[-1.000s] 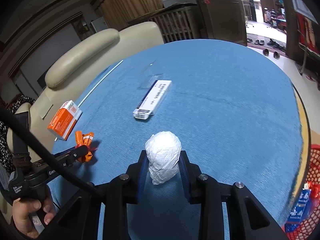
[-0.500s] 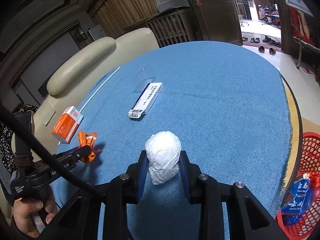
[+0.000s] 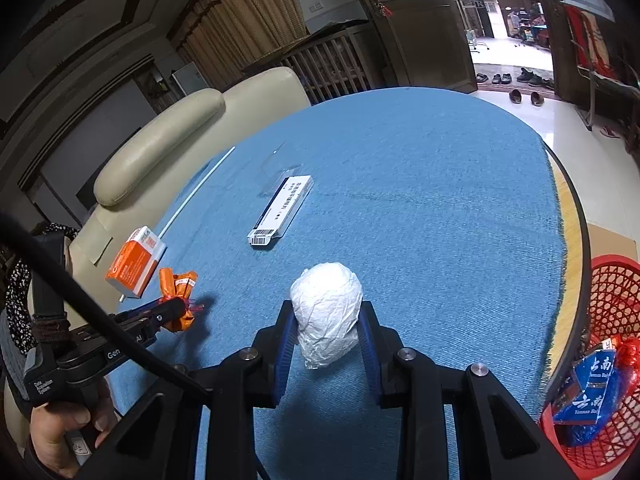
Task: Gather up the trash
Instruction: 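Lift the orange snack bag and white paper ball above the table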
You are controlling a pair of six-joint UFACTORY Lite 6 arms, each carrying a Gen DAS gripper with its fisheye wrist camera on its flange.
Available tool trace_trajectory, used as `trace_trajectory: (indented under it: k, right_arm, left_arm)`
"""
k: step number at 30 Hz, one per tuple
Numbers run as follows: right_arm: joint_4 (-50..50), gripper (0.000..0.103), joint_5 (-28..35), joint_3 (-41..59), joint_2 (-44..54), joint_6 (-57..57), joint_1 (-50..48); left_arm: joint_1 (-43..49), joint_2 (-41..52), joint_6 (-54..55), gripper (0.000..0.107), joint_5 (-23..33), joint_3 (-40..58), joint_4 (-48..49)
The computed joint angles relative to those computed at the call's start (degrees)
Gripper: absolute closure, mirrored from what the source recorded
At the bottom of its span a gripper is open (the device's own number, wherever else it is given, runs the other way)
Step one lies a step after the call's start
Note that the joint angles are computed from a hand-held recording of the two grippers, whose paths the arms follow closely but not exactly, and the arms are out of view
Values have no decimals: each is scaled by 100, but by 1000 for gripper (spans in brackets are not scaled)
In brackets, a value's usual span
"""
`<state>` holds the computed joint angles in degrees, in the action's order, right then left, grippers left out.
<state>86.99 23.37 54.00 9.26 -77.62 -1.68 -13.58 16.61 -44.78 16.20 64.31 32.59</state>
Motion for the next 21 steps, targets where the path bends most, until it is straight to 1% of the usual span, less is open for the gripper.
trace_trajectory:
  k: [11,21]
  right_arm:
    - [-66,70,159,-121,-81,-17,-258]
    - [-130,70,152,-121,-127,39,-262]
  left_arm:
    - [-186,53,-187,83,86,64,185]
    - [-179,21,-162,83,70,52,179]
